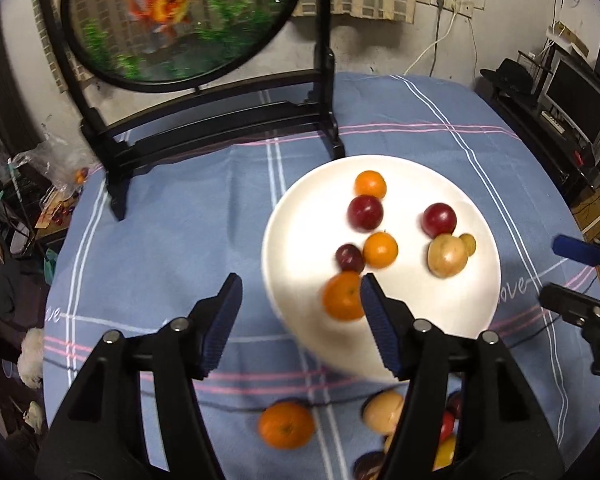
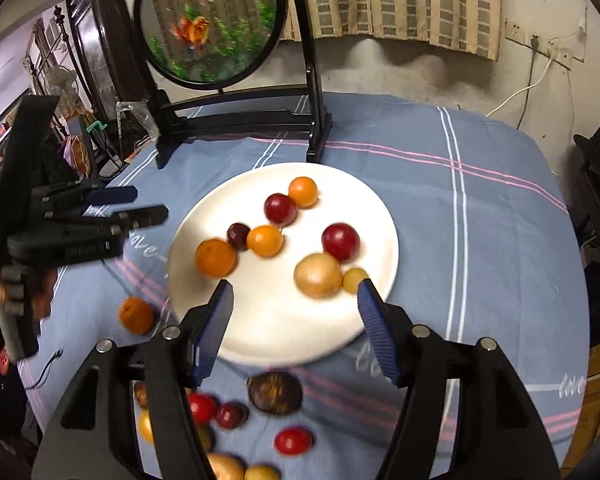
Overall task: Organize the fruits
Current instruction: 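Open the left tool over the plate while the right tool releases the pear, then pull both open tools back from the plate toward the fruit pile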
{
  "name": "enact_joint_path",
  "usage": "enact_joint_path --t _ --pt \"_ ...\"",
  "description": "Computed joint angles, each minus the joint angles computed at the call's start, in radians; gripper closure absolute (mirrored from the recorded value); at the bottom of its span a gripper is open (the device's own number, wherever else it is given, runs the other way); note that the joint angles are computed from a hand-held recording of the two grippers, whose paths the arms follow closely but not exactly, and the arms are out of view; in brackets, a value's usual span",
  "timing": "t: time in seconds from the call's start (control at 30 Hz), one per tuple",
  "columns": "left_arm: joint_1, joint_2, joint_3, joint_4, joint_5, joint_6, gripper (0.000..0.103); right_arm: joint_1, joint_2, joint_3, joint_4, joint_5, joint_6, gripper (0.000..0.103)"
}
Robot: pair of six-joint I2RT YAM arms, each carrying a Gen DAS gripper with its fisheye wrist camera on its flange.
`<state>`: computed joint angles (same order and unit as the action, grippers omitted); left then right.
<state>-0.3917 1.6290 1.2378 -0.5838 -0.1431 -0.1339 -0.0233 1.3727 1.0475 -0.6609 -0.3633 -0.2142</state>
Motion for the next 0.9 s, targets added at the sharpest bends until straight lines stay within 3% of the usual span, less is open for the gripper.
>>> enact_joint_path --t 0.37,0.47,0.57,0.67,0.9 --pt "-0.037 -0.362 -0.373 -0.069 0.05 -0.033 0.037 -0.07 -0.45 -0.35 -0.239 -0.049 -0.092 0.038" --pt "-0.065 -0.424 -0.448 -0.094 0.095 -0.091 0.037 -0.017 -0.517 -0.425 -0.245 0.013 -0.091 0.038" --pt "-0.102 -0.463 -0.497 -0.115 0.119 -0.144 0.037 0.049 -0.535 -0.478 -0.225 0.072 -0.076 0.038" --pt "-0.153 -0.493 -0.538 -0.13 0.127 -0.193 0.037 0.07 -0.517 -0.49 -0.229 0.02 -0.031 0.038" --pt "-0.196 -0.538 -0.583 -0.16 0.154 -0.255 0.037 0.266 -0.402 -0.536 -0.047 0.116 0.154 0.043"
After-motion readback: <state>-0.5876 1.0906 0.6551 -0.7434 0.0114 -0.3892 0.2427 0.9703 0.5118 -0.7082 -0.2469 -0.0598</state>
